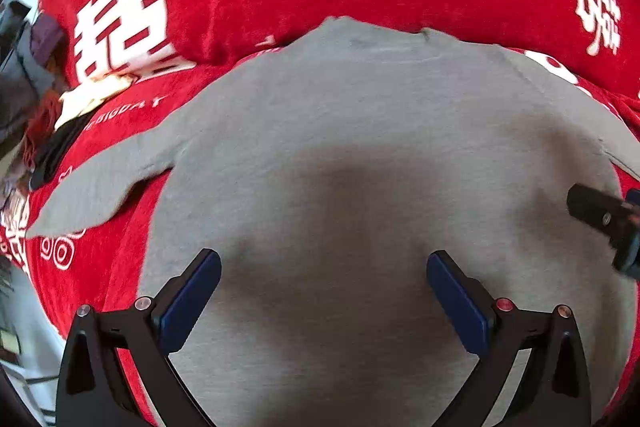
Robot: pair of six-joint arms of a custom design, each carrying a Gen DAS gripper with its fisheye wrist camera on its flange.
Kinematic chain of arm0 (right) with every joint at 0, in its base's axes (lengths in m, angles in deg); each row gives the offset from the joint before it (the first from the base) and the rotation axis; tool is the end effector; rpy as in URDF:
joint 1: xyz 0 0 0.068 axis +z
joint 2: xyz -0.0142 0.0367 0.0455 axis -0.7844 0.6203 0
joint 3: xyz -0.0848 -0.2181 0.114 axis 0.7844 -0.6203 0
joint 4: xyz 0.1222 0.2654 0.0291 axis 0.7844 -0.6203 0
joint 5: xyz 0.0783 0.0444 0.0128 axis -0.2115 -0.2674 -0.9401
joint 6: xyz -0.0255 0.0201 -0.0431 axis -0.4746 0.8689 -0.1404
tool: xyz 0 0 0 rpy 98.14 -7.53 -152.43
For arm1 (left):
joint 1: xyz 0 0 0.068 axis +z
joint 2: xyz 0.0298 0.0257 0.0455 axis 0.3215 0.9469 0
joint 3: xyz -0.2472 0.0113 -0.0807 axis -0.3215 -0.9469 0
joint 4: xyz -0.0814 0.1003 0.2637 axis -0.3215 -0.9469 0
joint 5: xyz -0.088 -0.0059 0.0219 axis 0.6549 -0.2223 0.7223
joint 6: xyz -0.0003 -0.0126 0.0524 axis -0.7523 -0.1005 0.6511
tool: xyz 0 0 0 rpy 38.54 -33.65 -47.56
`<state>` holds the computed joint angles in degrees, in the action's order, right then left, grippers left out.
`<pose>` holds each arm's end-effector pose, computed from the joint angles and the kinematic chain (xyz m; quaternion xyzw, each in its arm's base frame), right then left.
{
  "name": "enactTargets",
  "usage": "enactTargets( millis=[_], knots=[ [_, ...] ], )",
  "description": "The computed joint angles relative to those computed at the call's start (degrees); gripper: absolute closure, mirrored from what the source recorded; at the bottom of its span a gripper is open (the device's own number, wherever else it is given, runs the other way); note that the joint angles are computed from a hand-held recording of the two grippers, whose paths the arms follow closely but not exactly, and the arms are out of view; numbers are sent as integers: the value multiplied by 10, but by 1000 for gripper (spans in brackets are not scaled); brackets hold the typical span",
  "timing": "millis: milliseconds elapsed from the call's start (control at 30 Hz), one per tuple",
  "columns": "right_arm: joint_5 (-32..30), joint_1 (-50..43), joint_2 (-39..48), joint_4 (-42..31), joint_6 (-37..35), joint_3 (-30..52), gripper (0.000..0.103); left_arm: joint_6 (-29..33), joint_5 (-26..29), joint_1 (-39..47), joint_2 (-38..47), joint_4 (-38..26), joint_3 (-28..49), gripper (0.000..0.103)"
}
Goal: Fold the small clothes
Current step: 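Move the right tool to the sleeve cuff and close on it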
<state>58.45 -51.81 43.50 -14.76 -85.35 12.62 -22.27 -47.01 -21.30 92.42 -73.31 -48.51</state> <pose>0.2400 0.0039 0.1298 -0.0634 0.9735 0.0502 0.2141 0.1808 -0.1306 0.1153 -0.0873 0.9628 0.0992 0.2358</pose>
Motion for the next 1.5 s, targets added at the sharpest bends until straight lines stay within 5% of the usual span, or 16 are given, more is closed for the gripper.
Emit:
enactTargets(
  millis=[333,633,1033,1133,1200,1433,1500],
  knots=[
    [-74,-282,177,-61,-120,157,0,2,29,-42,182,19,175,0],
    [-87,-483,364,-84,-136,353,0,-8,66,-52,352,14,352,0],
    [-171,-491,589,-151,-66,636,4,14,54,-37,477,-33,511,0],
    [-184,-485,619,-150,-74,667,21,26,45,-15,502,-43,549,0],
    [-182,-482,637,-157,-80,686,47,43,38,4,539,-62,603,0],
    [-209,-494,666,-165,-79,721,88,22,114,66,662,-136,773,0],
    [-202,-493,661,-161,-89,717,92,1,99,56,643,-109,737,0]
  ],
)
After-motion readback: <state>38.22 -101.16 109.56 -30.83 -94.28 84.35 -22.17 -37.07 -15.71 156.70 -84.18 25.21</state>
